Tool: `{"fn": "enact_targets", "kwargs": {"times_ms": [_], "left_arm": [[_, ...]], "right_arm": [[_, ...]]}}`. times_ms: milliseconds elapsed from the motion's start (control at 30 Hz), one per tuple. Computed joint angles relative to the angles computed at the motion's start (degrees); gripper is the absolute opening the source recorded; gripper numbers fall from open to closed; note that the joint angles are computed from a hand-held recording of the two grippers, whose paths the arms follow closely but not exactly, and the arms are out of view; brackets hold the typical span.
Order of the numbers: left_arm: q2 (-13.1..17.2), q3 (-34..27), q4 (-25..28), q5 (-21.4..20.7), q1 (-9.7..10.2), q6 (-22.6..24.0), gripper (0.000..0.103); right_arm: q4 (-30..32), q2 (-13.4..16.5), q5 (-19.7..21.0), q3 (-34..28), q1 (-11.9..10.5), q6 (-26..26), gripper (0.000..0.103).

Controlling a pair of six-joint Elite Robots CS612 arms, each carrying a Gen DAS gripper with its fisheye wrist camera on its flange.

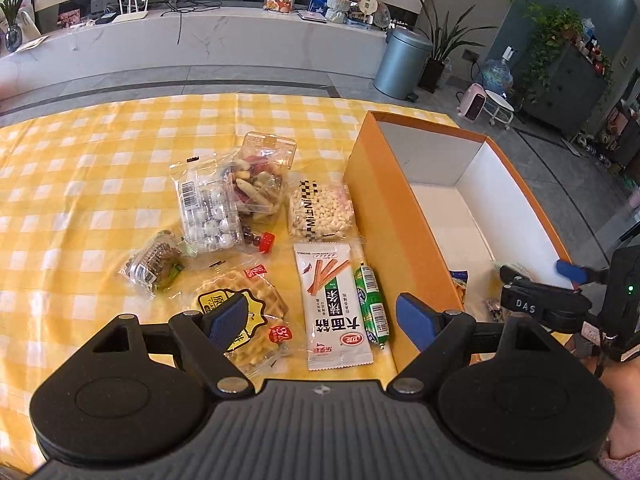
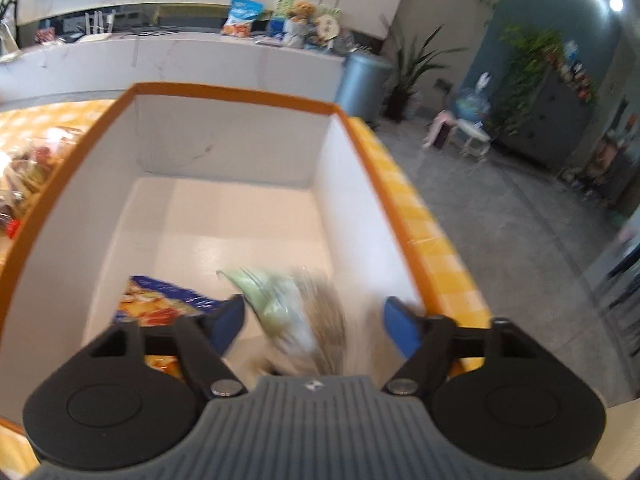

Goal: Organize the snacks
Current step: 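Lower the white bread bag into the orange box and open the right gripper, then move the right gripper to the yellow waffle-cake bag and grasp it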

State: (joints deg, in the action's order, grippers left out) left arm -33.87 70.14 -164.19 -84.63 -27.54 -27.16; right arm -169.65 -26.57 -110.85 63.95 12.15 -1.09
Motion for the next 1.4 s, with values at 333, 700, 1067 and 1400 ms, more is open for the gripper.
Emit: {"fn": "enact_targets", "kwargs": {"times_ms": [333, 700, 1067, 1400], "left_arm": [[-1.6, 2.2, -0.5, 1.1, 0.33, 0.7, 0.096], [-6.4, 10.2, -6.1, 5.1, 2.39, -3.8, 0.095], [-7.4, 15.0, -12.5, 2.4, 5.24, -10.1, 0.095], [-5.2, 15.2, -14.0, 0.7, 6.92, -11.4, 0.095]], "right_arm": [[-8.5, -2.0, 5.9, 2.7, -0.6, 4.7, 0.098], [-14.0, -6.3, 13.5, 7.7, -0.2, 15.8, 0.100], [-16.1, -6.3, 15.8, 6.0, 4.2, 11.1, 0.100], [-7.6, -2.9, 18.9, 0.2, 6.8, 11.4, 0.100]]}}
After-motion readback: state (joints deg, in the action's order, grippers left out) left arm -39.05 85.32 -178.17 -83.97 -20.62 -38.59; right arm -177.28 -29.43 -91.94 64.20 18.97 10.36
